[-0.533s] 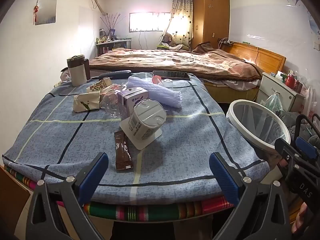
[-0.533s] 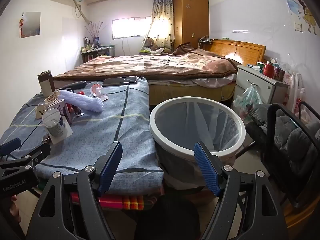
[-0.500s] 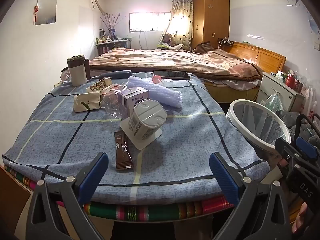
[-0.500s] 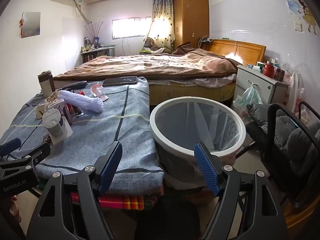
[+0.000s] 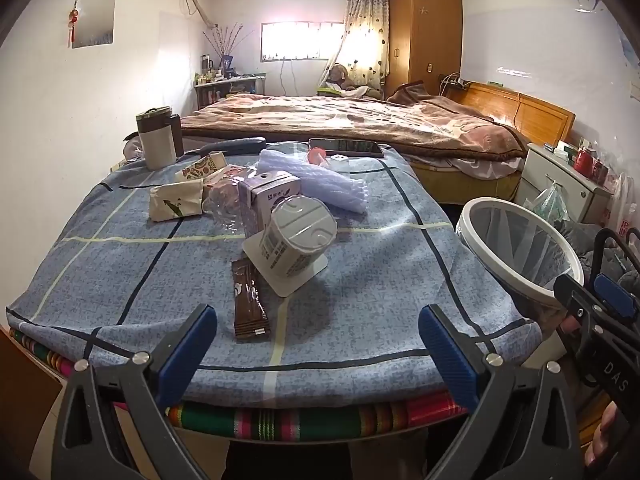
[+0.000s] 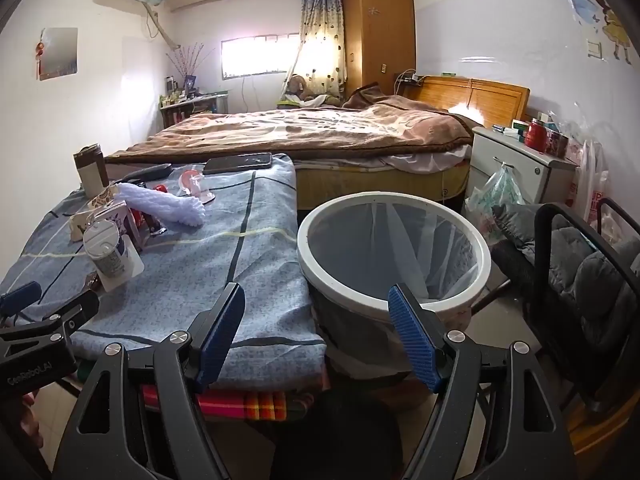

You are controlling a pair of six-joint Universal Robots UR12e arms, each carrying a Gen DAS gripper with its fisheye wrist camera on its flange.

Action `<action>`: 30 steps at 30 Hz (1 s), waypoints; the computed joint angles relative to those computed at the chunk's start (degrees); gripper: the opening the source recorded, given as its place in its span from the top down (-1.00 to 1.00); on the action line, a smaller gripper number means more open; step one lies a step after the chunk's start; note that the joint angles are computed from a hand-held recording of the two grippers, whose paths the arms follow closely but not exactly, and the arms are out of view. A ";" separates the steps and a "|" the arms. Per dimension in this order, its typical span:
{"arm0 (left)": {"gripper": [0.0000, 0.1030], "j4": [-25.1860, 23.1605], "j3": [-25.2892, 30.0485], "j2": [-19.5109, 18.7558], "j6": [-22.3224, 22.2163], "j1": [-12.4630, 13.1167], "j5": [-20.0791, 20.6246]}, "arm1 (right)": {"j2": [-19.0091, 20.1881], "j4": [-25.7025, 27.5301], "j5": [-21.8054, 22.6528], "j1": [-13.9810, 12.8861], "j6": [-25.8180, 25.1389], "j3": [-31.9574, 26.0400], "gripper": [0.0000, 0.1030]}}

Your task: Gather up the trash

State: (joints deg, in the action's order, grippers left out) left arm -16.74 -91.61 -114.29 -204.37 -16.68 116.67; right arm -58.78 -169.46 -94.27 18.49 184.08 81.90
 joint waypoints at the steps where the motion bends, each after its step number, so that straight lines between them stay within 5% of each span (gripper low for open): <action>1: -0.98 -0.27 0.07 0.09 0.07 0.05 -0.12 | -0.06 -0.09 0.12 -0.05 0.10 0.10 -0.46; 30: -0.98 -1.20 0.04 0.64 -0.03 -0.04 1.03 | -0.12 -0.43 0.41 -0.33 0.69 0.36 -0.46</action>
State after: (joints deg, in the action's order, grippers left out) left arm -17.94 -91.57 -113.65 -204.40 -16.72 117.71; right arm -58.90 -169.88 -93.86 18.16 184.77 82.26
